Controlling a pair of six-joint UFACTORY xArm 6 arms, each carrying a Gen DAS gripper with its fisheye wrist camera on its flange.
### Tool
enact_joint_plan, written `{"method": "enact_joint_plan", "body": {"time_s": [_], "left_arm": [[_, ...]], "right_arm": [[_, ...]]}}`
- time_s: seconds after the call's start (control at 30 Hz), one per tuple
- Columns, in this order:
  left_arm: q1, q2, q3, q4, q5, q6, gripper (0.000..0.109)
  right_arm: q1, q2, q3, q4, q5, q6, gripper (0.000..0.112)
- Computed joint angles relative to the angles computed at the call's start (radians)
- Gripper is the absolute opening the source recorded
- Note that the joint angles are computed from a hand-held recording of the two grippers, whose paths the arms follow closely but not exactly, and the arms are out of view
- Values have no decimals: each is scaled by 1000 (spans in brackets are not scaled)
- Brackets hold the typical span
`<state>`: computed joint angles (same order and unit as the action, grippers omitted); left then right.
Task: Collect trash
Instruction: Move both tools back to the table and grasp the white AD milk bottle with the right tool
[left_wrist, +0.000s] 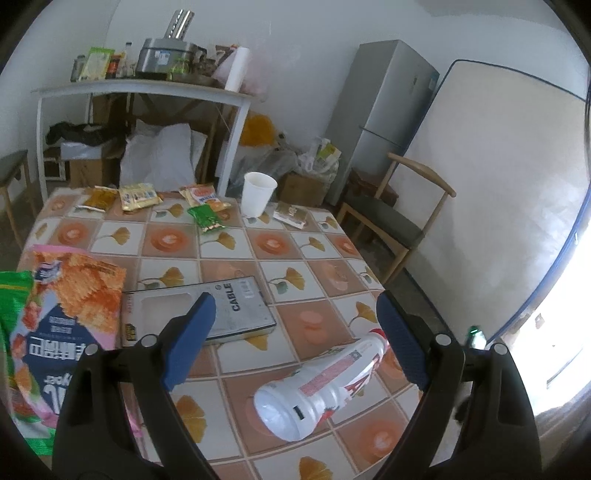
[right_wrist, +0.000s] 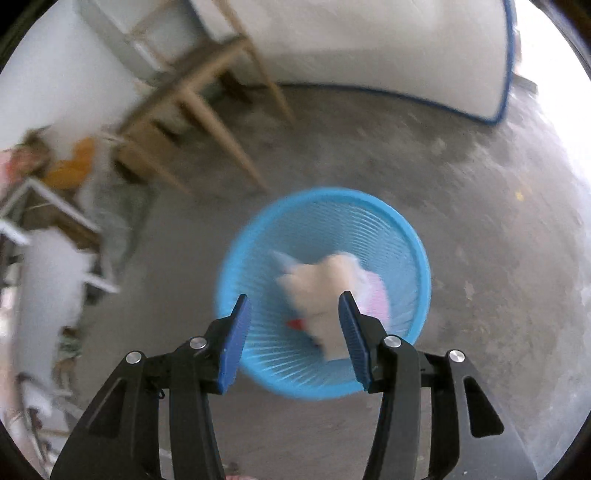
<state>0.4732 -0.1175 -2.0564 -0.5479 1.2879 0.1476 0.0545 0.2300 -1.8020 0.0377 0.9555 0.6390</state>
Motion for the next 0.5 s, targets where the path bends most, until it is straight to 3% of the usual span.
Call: {"method": "enact_joint_plan", "body": {"time_s": [0.17,0.33,0.5], "left_arm": [[-22,-52,86,41,-29,1,85],[-87,-49,138,71,-51,-17,85],[-104,-13,140,73,13,-96,85]], "right_arm": [[67,-125,-34,120,13,-86,50],[155,-213,-70,306,33,-136,60],[263,-212,-75,588,67,-135,61]]}}
